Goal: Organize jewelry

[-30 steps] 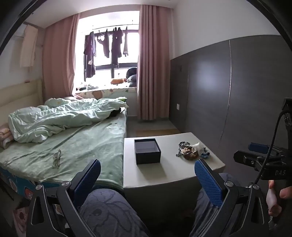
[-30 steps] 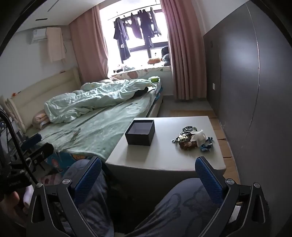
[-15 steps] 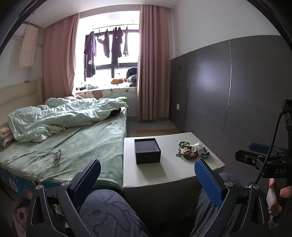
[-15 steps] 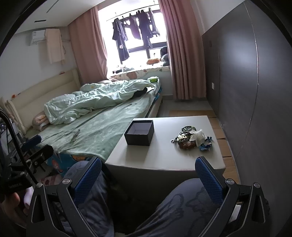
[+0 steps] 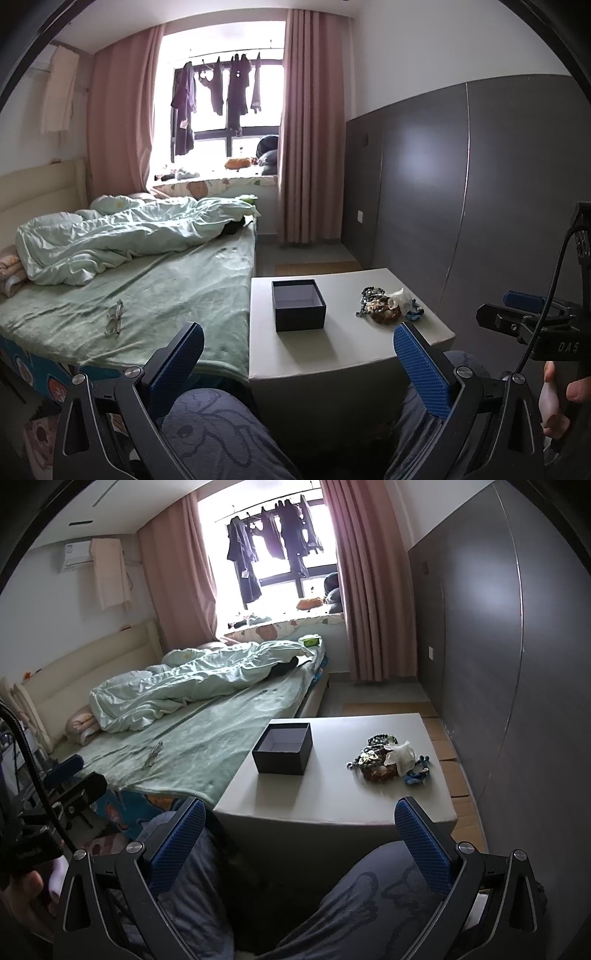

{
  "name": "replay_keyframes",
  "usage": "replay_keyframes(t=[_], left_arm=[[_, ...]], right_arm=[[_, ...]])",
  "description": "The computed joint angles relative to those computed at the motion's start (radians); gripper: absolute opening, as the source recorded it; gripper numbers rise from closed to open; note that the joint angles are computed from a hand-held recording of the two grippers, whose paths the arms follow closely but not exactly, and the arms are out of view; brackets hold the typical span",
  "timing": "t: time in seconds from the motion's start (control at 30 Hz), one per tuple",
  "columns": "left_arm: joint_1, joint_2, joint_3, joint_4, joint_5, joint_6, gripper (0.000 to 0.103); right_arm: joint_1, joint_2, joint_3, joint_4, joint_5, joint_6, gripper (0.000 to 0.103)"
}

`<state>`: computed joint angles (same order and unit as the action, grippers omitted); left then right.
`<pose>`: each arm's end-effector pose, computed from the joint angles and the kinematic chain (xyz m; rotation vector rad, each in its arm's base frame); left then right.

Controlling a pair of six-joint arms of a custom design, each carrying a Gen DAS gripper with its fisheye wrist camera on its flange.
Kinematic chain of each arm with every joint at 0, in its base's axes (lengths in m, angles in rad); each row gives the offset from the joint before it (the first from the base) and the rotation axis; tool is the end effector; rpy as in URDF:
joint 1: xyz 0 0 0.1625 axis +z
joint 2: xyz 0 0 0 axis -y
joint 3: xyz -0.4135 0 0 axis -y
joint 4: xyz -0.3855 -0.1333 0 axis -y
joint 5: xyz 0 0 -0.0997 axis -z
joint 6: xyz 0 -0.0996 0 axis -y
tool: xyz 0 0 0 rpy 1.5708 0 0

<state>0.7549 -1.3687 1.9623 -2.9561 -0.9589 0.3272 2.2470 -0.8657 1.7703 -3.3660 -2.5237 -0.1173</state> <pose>-0.2559 -0.5023 0.3656 1.0684 2.2677 -1.1977 0.4248 -0.4461 0.2156 0.3403 -2.1745 1.2846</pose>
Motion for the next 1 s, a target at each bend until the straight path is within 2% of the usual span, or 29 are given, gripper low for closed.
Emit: replay_keyframes(t=[1.0], left_arm=[[0.011,0.004,-0.019,-0.005,0.008,0.001,0.103]], right_arm=[[-0.005,0.020,-0.023,0.015,0.028,-0.008,0.103]])
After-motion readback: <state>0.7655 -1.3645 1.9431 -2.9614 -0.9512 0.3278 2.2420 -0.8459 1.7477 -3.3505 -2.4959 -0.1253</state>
